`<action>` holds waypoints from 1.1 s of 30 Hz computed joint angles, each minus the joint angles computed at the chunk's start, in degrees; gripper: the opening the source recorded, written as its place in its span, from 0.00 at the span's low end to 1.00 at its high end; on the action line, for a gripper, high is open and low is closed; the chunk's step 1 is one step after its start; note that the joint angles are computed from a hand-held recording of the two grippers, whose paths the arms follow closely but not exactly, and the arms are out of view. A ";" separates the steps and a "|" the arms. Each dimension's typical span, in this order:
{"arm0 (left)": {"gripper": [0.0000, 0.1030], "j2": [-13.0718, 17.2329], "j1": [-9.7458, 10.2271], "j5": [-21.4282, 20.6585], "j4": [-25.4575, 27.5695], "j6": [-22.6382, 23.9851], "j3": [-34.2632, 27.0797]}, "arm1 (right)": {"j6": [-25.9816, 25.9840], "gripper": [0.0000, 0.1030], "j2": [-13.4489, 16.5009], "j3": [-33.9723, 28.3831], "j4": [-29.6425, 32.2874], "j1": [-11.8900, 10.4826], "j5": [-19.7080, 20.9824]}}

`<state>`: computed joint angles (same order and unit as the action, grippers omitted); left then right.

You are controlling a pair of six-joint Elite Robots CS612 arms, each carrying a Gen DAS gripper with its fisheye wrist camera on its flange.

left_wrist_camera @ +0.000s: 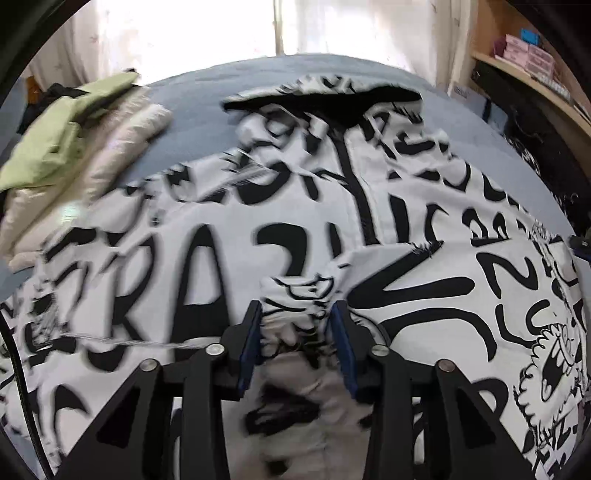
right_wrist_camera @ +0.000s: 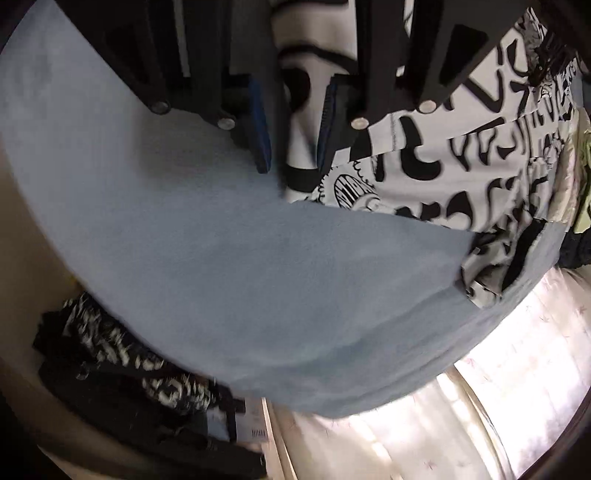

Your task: Fold large clothes

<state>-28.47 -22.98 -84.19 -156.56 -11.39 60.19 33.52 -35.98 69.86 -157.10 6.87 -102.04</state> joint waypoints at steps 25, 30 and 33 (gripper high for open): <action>0.39 -2.95 -2.86 -0.89 -2.15 -0.18 7.88 | -12.98 0.39 -1.12 4.48 3.84 8.92 -4.48; 0.39 -2.89 -2.98 0.05 -3.14 0.67 8.27 | -6.96 0.00 -4.78 13.21 -4.13 5.52 0.02; 0.39 -2.79 -2.99 0.33 -2.51 0.75 7.82 | -7.43 0.00 -4.66 12.63 -2.63 5.89 -1.40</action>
<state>-31.25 -25.97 -83.86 -159.08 -10.64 68.00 26.09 -40.64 82.49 -159.73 12.76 -103.44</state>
